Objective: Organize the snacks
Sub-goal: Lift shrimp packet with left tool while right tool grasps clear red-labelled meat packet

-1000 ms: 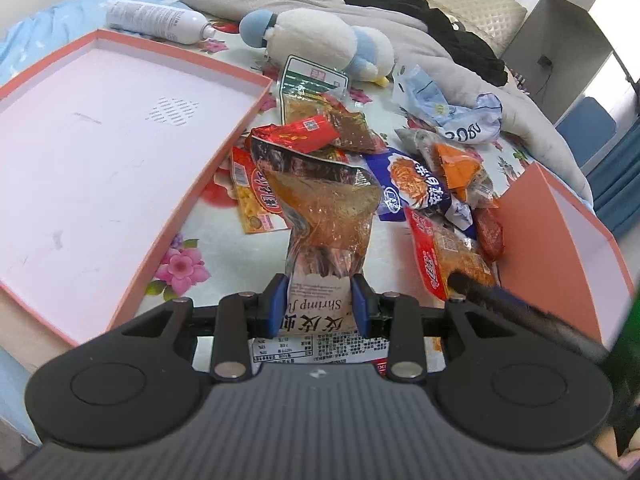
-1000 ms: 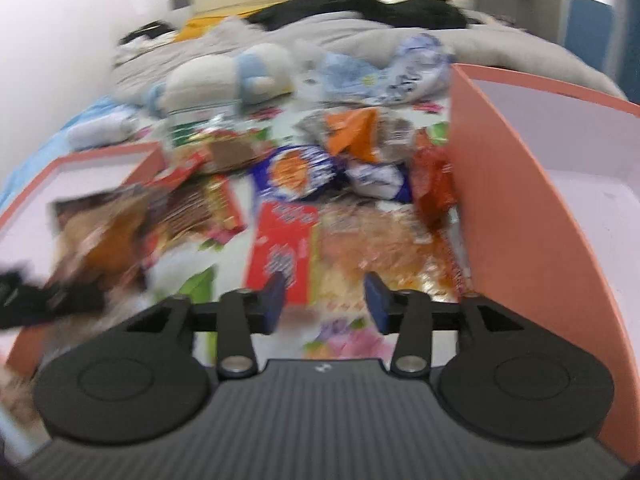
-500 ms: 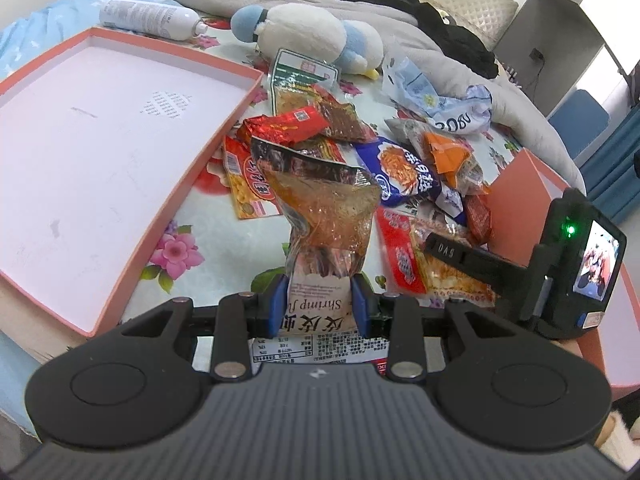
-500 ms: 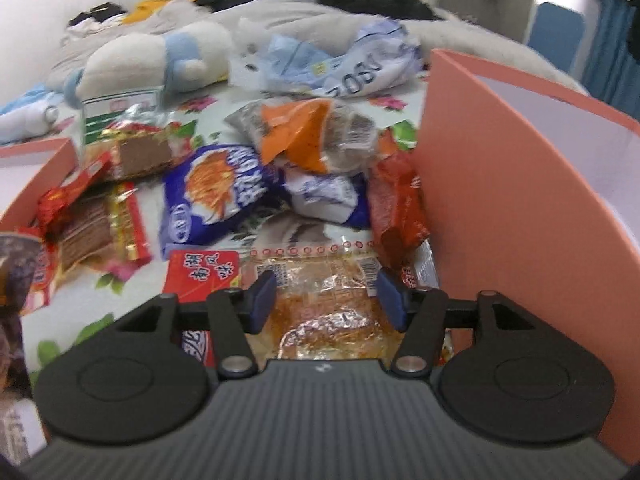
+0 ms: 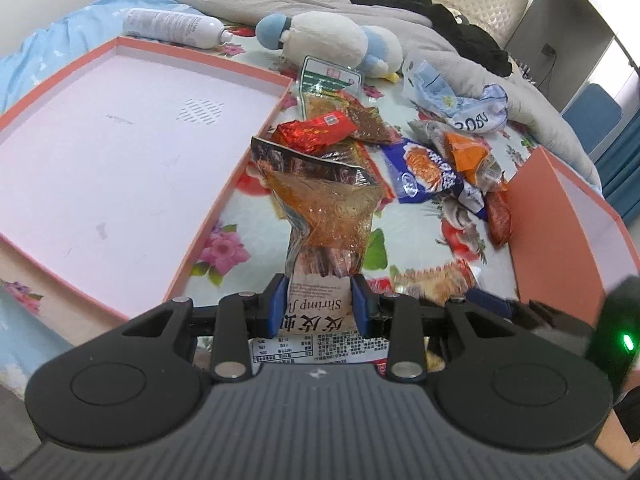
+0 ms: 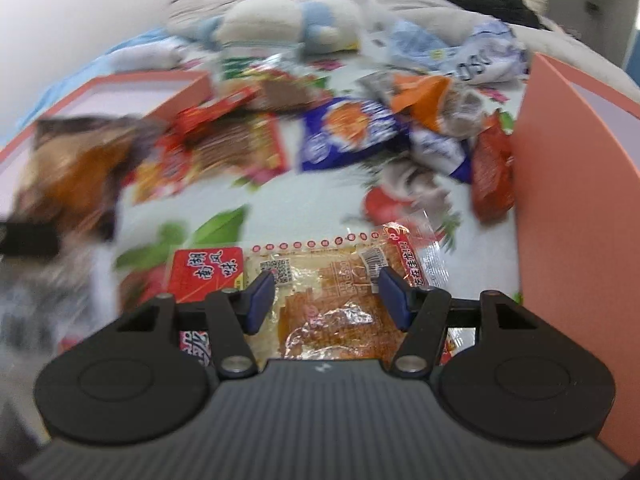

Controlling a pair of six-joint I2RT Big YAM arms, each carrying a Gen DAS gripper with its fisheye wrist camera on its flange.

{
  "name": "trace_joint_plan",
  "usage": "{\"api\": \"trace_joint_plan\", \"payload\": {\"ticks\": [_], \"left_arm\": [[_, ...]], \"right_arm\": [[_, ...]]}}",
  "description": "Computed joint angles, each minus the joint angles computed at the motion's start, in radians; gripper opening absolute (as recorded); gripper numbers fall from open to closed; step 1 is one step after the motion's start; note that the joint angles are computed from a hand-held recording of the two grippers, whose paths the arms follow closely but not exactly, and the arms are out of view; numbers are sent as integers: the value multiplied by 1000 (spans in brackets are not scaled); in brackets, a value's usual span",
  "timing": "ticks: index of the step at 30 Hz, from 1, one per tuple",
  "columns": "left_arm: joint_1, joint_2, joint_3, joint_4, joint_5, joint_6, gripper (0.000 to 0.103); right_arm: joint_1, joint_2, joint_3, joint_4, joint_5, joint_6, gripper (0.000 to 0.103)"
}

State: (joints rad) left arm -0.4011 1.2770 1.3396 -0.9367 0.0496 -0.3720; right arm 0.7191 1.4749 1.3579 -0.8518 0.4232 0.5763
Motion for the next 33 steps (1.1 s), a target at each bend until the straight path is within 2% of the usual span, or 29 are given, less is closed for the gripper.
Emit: {"api": "trace_joint_plan", "payload": {"ticks": [3,5,8,11,14,18,21,24,29,31,33], "left_arm": [[-1,-8,-13,-13,-4,10,39],[-1,-13,-24,-16,-4,10,39],[1,-26,-46,-6,-2,9,39],[8,-33,-58,1,9,4,39],[12,-35,-62,3,15,5,39],[14,-37,-61,0,22,10,39],[13,-36,-57,-6,20,16,39],[9,-36,-54,-11,13,27,39],[5,-38,-54,-14,14,16,39],[0,-44,-52,-17,10,11,39],[-4,-50,-46,-23,4,-1,39]], "right_arm": [[37,-32,-24,2,-17,-10,61],[49,-60,-51,38,-53,-24,61],[45,-91,-79,88,-125,-60,68],[43,-76,-49,52,-83,-103,72],[28,-70,-36,23,-65,-76,90],[5,-33,-10,-56,-86,-26,93],[-5,-37,-26,-29,-138,-6,98],[1,-29,-25,-20,-157,-67,101],[11,-31,-36,-6,-143,-72,99],[19,-28,-28,-16,-138,-79,94],[32,-26,-17,-24,-131,-87,79]]}}
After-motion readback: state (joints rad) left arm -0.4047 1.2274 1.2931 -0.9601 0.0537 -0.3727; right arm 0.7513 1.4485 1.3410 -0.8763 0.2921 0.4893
